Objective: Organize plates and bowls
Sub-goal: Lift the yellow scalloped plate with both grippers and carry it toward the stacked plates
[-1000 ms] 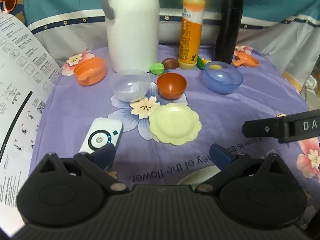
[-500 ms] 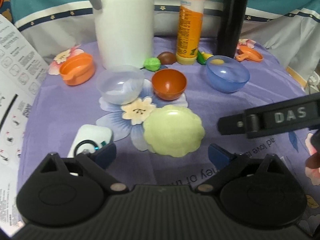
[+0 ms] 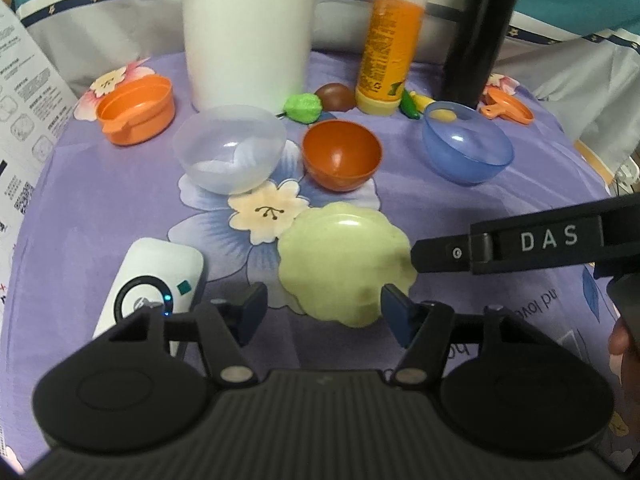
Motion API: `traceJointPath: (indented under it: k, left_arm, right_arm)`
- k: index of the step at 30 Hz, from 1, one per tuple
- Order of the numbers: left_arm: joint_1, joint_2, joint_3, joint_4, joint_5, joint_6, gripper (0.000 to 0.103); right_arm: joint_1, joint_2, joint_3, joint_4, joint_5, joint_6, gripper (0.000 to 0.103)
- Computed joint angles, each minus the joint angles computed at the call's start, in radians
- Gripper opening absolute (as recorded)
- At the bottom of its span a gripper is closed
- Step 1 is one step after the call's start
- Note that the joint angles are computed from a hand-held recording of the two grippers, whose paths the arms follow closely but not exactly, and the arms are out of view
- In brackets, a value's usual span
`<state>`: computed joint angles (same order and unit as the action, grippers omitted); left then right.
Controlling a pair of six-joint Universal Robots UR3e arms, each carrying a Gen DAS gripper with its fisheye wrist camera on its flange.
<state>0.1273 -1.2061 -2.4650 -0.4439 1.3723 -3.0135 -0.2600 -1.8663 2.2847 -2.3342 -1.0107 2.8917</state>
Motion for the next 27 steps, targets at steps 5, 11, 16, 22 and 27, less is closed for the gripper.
traceJointPath:
  k: [5,11,16,22,27]
  left_arm:
    - [0.022,-0.052,-0.002,0.035,-0.025,-0.006,0.058]
    - [0.035,-0.114,-0.006,0.097,-0.054,-0.013,0.043]
    - [0.052,-0.132,-0.007,0.114,-0.088,-0.004,0.030]
    - [0.036,-0.164,0.004,0.148,-0.065,-0.023,0.032]
    - [0.002,-0.203,0.016,0.194,-0.030,-0.046,0.033]
  right_arm:
    - [0.023,0.074,-0.017,-0.061,0.004,0.021,0.052]
    - [0.048,0.155,-0.033,-0.124,0.017,0.040,0.044]
    - [0.041,0.182,-0.016,-0.174,0.043,0.034,0.042]
    - [0.056,0.191,0.007,-0.245,0.020,0.021,0.031]
    - [0.039,0.188,0.029,-0.266,0.039,0.017,0.031]
